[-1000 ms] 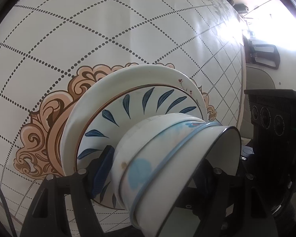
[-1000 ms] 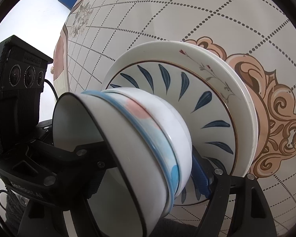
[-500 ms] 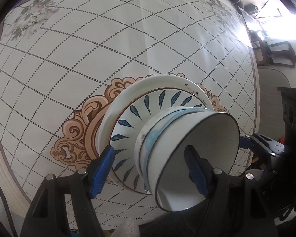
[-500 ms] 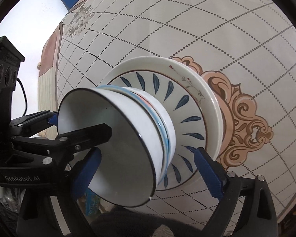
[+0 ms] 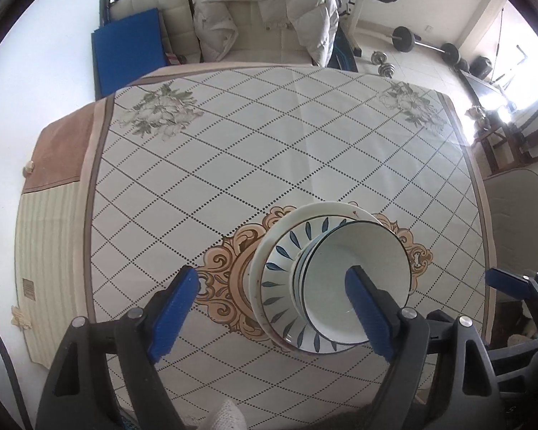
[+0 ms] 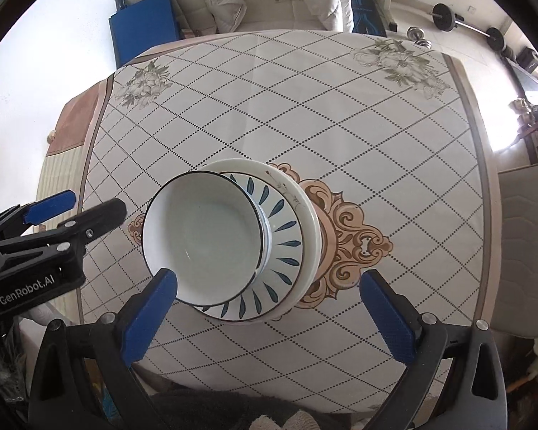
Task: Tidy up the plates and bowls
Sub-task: 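Open both grippers and raise them away from the stacked dishes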
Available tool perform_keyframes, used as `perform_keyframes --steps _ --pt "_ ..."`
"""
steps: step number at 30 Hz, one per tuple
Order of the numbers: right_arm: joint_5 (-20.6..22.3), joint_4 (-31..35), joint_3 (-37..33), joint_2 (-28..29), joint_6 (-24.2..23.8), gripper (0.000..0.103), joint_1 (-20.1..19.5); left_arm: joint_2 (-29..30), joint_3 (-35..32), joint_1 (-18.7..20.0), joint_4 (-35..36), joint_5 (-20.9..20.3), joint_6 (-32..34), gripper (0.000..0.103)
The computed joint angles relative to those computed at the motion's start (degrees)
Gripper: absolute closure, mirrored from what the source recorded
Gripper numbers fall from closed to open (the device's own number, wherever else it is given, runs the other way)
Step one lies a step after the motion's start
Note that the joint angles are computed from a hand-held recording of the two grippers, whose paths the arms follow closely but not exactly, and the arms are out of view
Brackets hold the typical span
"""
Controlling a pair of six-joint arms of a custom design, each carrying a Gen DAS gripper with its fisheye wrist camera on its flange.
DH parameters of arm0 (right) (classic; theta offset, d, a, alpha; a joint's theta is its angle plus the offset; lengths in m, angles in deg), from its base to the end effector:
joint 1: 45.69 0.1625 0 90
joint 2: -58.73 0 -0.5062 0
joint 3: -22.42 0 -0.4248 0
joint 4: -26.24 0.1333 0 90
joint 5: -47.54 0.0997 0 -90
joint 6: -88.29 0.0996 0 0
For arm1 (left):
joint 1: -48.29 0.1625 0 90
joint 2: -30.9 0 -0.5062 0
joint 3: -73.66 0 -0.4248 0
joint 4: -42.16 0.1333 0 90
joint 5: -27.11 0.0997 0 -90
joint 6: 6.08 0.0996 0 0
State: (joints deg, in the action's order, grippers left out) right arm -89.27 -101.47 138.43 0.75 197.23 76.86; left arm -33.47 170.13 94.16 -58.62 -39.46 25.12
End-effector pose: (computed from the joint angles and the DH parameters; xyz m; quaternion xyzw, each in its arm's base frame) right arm 0.3541 -0.4420 0.1328 -0.5035 -0.7533 0.3157 0.2818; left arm -0.3205 -0.5787 0.2718 0.6177 0.7388 0.1575 0.2187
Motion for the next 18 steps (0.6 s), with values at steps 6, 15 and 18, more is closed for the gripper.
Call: perform_keyframes --steps 6,15,18 --pt "0.1 23.3 -9.5 2.3 15.9 0.0 4.9 -3.7 -0.5 -0.3 -0.5 -0.6 -1.0 0.012" --pt "2.6 44.4 -20.5 6.9 28.1 0.0 10.4 -8.8 -0.7 -0.6 3.4 -2.0 -2.1 0.011" --pt "2.6 48.3 -22.7 8.0 31.1 0.0 12.0 -10.5 -0.6 -0.8 4.3 -2.6 -2.6 0.011"
